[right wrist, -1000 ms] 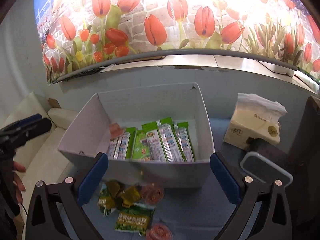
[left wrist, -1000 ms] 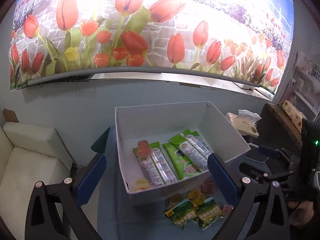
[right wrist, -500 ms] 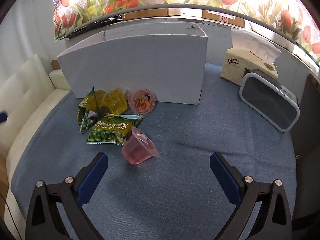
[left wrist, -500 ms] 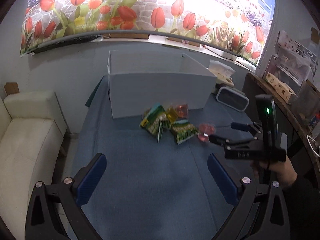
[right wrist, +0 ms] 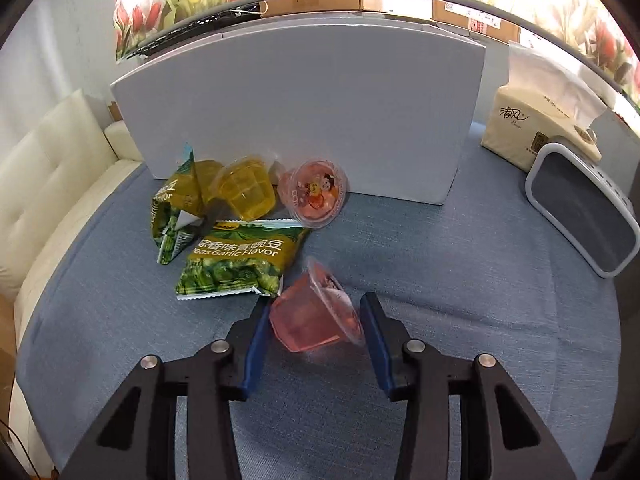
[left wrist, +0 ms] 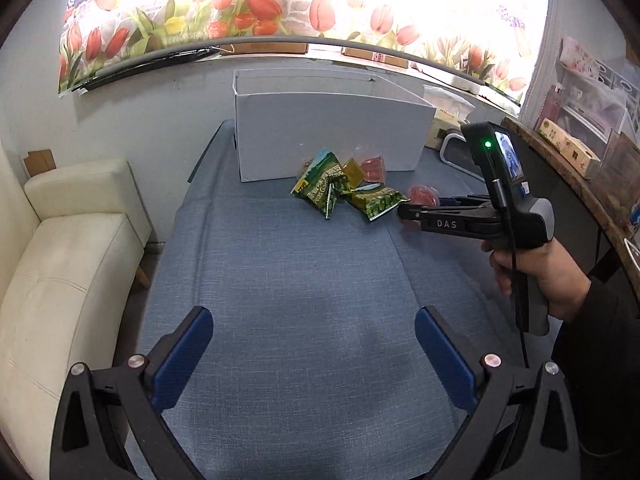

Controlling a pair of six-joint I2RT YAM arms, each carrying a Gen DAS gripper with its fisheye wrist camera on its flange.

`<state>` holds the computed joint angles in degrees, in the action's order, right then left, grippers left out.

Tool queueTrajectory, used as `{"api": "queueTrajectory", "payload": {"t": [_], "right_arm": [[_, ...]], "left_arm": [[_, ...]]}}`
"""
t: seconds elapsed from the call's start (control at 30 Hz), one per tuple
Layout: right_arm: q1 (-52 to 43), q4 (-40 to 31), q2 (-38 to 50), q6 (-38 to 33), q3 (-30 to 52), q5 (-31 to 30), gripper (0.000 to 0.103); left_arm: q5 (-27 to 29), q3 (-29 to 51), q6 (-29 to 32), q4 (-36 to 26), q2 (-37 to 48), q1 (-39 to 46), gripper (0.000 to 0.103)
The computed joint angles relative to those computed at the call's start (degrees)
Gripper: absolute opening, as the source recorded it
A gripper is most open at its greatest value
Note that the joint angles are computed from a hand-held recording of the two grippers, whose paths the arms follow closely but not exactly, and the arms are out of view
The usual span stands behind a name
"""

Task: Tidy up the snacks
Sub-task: 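Grasp a pink jelly cup with the right tool, then grasp a green pea snack packet with the left tool while the right tool holds the pink cup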

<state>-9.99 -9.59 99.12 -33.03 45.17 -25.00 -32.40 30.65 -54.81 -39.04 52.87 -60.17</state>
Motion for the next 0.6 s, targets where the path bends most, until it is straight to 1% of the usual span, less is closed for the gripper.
{"api": "queueTrajectory", "payload": {"t": [0.07, 0.13, 0.17, 0.27, 0.33, 0.4, 0.47, 0.6], "right_arm": [[-1.0, -0.1, 0.2, 0.5, -0.2, -1.9, 0.045], [-2.3, -1.3, -0.4, 0.6, -0.2, -3.5, 0.043], [-2.5, -1.4, -1.2, 0.5, -0.6, -3.7, 0.04], [-3.4, -1.9, -4.8, -1.3, -2.8, -3.9, 0.039], [-5.2, -3.7, -7.4, -3.5, -3.9, -5.3, 0.038], [-6.6, -5.5, -10.0, -4.7, -5.1, -6.4, 0.038], [-8.6, -8.1, -12.5, -6.1, -6.0, -8.3, 0.038], [-14.0, -16.1, -17.1, -10.6, -6.5, -12.6, 0.038]], "left_arm": [[-0.3, -0.1, 0.1, 0.4, 0.3, 0.0, 0.103], [1.0, 0.0, 1.8, 1.9, 1.2, 1.8, 0.103], [1.6, -0.1, 2.6, 2.7, 1.5, 2.7, 0.103], [3.5, 0.1, 5.7, 6.0, 3.0, 5.8, 0.103], [4.4, 0.6, 8.2, 9.0, 4.8, 8.6, 0.103], [6.7, 1.6, 11.0, 12.4, 7.4, 12.1, 0.103], [8.6, 4.2, 13.7, 15.2, 11.8, 16.0, 0.103], [11.5, 9.9, 19.3, 21.4, 21.7, 22.3, 0.103]]}}
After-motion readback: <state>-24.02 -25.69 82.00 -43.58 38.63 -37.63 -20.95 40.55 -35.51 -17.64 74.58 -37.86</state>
